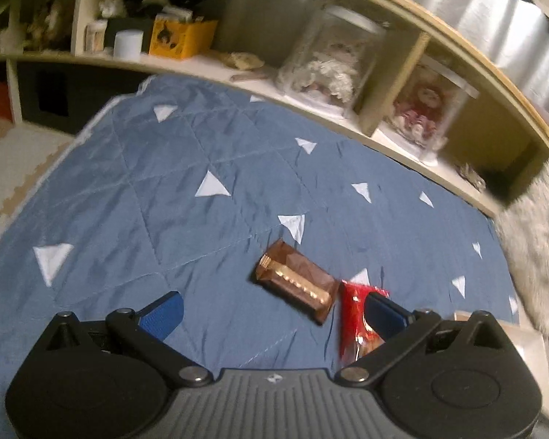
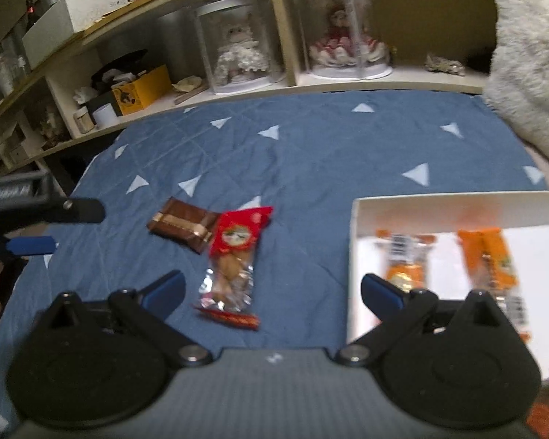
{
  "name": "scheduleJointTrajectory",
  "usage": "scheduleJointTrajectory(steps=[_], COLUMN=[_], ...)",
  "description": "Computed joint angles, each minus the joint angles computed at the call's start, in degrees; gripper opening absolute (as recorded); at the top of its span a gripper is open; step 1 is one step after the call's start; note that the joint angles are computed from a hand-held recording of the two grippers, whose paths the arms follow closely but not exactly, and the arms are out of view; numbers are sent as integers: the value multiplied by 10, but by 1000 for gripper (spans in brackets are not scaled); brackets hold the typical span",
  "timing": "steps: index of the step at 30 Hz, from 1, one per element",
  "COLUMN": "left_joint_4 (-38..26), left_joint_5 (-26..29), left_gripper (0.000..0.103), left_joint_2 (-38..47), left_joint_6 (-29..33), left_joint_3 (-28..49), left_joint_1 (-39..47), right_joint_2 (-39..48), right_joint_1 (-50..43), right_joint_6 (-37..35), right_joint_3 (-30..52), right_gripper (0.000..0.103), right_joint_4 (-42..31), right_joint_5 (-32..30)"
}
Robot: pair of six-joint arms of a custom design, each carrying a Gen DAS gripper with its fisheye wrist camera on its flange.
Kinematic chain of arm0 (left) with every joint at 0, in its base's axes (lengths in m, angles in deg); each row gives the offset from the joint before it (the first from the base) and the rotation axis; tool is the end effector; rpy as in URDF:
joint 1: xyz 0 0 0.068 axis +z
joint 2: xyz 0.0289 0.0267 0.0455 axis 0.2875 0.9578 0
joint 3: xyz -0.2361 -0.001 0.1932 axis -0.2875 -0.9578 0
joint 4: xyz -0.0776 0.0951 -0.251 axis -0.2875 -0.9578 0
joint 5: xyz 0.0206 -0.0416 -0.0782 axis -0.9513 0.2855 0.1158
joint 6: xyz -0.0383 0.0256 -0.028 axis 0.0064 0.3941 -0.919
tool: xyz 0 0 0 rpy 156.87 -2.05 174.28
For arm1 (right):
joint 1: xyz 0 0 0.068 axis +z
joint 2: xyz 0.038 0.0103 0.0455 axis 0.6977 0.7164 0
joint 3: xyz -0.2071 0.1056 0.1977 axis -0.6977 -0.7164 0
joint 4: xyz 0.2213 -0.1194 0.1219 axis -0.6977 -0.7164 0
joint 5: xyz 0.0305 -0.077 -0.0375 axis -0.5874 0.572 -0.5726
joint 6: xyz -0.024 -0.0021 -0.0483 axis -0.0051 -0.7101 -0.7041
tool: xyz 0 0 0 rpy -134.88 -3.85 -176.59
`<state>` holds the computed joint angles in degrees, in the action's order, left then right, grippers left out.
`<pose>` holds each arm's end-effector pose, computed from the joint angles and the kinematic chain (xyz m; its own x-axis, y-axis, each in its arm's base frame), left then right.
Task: Organize snacks
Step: 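Grasp the brown chocolate bar with the left tool while the right grasps the red pack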
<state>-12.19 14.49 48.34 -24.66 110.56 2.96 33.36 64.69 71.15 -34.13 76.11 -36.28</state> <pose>0.2575 -0.0581 0.1243 -0.6535 -0.4474 -0.6106 -0.3040 0.8938 -0.3296 0.2086 0.0814 0.1446 -0.7493 -0.0588 -0.6596 -0.2593 0.9426 0.2105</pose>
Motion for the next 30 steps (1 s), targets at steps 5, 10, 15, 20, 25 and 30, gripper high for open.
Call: scheduleJointTrajectory(steps=[5, 10, 15, 20, 25, 30], left_joint_4=[20, 10, -52, -92, -68, -73], left_joint_5=[-14, -26, -76, -95, -91, -92], left_gripper=[103, 103, 103, 103, 103, 103], left_joint_2=[107, 196, 265, 300, 265, 211], left_joint_6=[-2, -2, 37, 92, 122, 139], left_joint_3=[72, 153, 240, 276, 220, 161], left_joint_1=[8, 5, -18, -23, -19, -8], right_joint_2=[98, 161, 207, 212, 206, 199], right_joint_1=[26, 40, 40, 49, 46, 35], right_joint_6=[23, 44, 52, 16, 0, -8], right_joint_3=[14, 22, 27, 13, 16, 18], right_gripper=[102, 102, 100, 90, 67, 52], right_joint_4=[91, 157, 195, 224, 198, 167], right_joint_5=[-18, -5, -10, -6, -18, -43])
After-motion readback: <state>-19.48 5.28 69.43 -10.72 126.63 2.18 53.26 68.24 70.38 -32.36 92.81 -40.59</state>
